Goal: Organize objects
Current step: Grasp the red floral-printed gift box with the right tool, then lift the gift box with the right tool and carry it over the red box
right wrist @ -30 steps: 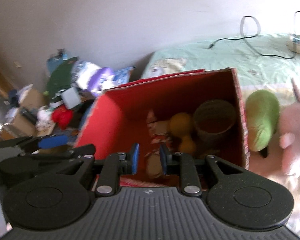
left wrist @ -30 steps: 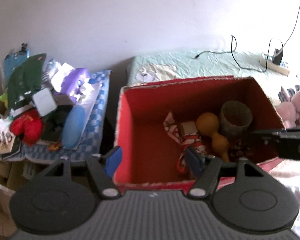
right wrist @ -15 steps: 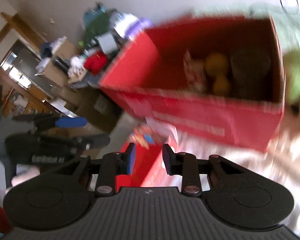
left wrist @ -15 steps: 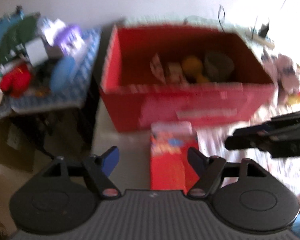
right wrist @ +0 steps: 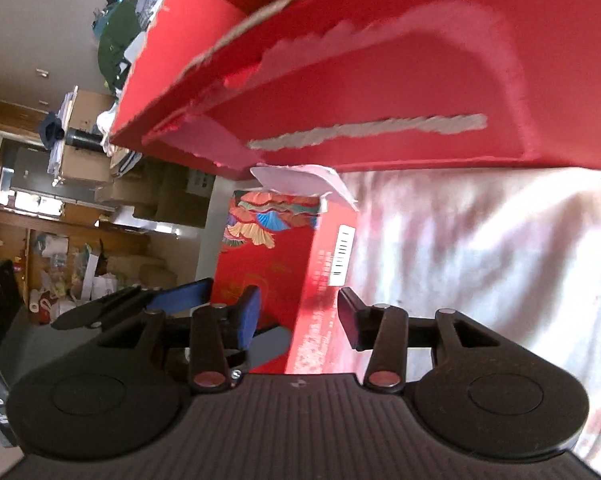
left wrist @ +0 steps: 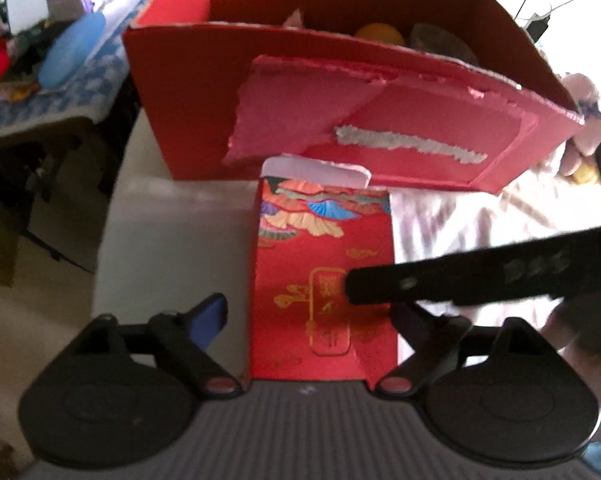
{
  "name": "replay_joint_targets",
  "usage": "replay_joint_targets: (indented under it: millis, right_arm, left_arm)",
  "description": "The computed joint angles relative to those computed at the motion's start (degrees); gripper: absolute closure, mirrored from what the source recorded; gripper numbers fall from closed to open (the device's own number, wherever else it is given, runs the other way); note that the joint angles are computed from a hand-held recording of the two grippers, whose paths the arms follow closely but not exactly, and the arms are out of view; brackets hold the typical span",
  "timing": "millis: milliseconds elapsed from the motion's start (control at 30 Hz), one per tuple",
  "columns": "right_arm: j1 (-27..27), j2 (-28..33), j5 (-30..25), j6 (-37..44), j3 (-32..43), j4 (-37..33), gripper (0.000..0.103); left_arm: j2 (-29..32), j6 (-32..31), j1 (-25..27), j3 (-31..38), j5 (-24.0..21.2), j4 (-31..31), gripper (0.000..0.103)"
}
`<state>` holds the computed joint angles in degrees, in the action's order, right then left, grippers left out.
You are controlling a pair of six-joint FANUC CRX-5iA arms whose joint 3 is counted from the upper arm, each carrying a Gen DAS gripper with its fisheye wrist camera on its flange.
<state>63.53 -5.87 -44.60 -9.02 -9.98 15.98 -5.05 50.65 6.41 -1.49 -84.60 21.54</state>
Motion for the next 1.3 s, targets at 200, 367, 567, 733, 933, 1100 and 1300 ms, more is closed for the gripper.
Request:
replay_joint_targets:
  millis: [200, 367, 567, 733, 933, 1100, 1300]
  right_arm:
    - [0.7, -0.9, 1.6, -3.5, -2.0, 2.4, 0.052]
    - [1.9, -4.8, 0.7, -7.2, -5.0, 2.2, 0.059]
    - [8.1, -11.9, -7.8, -18.2, -9.3, 7.3, 0.060]
    - [16.9, -16.1, -22.5, -32.1, -10.2, 13.5, 0.060]
    - [28.7, -17.4, -42.2, -44.5, -7.4, 19.6, 0.060]
    - [33.4, -15.6, -55.9, -44.1, -2.9, 26.7, 0.060]
    - [24.0, -12.3, -53.4, -24.8, 1.8, 35.4, 0.061]
  left_arm:
    - [0.7, -2.9, -0.2, 0.5, -1.6, 1.0, 0.026]
    - [1.9, -5.5, -2.4, 2.8, -4.9, -0.1, 0.029]
    - [2.3, -12.3, -7.9, 4.2, -9.2, 0.2, 0.030]
    - [3.0, -18.4, -14.4, 4.6, -10.8, 1.8, 0.029]
    - [2.8, -23.9, -20.4, 5.3, -9.7, 7.3, 0.029]
    - [3.5, -24.6, -21.7, 8.2, -6.4, 15.8, 0.029]
    - [5.2, -23.8, -19.5, 12.3, 0.7, 22.6, 0.029]
